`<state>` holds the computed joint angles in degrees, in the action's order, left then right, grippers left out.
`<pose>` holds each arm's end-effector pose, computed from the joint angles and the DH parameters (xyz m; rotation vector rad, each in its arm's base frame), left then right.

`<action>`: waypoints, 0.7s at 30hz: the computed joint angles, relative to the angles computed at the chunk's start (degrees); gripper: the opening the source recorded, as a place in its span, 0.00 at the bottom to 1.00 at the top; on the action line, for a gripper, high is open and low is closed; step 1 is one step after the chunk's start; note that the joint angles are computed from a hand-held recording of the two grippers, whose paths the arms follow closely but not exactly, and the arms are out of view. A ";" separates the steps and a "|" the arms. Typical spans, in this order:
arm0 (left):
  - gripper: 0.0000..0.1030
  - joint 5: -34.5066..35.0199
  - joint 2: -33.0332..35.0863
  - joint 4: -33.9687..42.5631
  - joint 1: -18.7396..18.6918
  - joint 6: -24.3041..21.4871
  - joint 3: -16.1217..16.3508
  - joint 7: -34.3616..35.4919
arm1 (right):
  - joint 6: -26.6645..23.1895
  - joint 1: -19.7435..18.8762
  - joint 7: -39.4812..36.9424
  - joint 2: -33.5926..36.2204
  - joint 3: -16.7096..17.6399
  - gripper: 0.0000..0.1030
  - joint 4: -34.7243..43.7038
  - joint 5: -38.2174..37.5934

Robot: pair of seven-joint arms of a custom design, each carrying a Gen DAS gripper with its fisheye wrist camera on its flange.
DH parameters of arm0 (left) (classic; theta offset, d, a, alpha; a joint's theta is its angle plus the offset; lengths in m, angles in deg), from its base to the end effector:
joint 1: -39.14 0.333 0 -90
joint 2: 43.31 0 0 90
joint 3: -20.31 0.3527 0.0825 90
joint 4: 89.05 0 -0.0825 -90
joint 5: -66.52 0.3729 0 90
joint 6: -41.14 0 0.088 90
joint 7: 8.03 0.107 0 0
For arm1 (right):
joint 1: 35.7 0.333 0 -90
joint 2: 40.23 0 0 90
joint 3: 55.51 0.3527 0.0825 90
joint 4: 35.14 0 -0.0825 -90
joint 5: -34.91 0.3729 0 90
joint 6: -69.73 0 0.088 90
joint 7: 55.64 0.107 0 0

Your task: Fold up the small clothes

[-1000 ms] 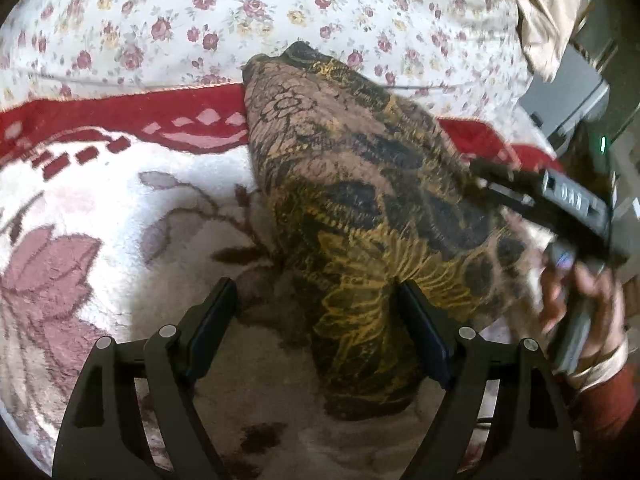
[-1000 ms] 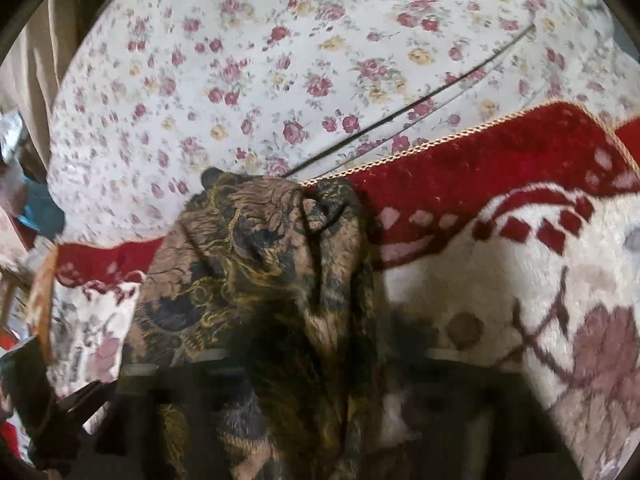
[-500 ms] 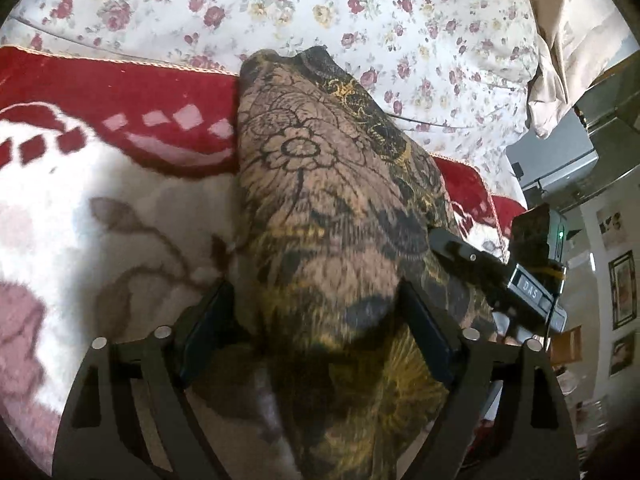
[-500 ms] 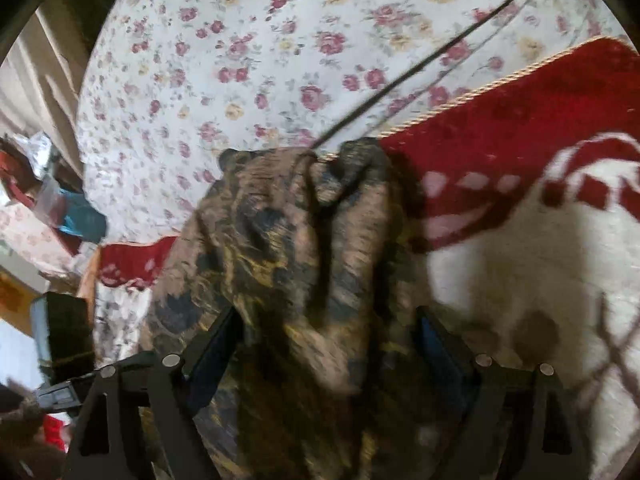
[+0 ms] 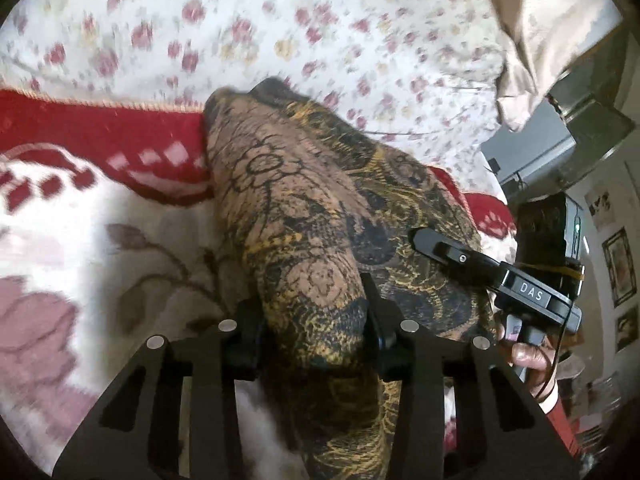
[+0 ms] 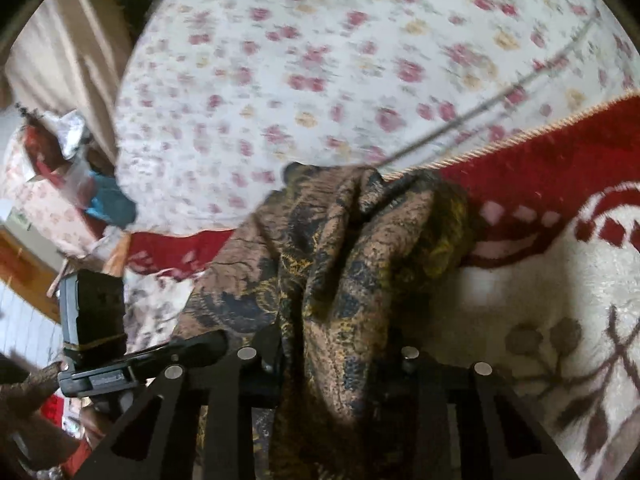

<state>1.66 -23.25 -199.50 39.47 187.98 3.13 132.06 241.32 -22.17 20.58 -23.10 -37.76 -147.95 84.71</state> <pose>0.6244 -0.1582 0.3796 1.6825 -2.1157 1.1926 0.5843 0.2708 0.4320 -1.5766 1.7099 0.0294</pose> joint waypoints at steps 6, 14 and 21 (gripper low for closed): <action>0.37 -0.85 -9.90 -10.27 0.47 -0.71 2.99 2.44 | -0.70 -0.94 -12.30 -2.46 6.15 0.30 -1.14 15.22; 0.51 2.02 -9.78 -15.49 -1.29 4.41 4.46 -1.61 | -1.85 5.64 0.55 -2.01 0.32 0.47 -4.33 12.07; 0.73 -4.11 -13.62 -19.84 -2.04 10.92 5.42 1.43 | 2.66 11.83 18.43 -9.32 -6.48 0.53 -10.29 -11.01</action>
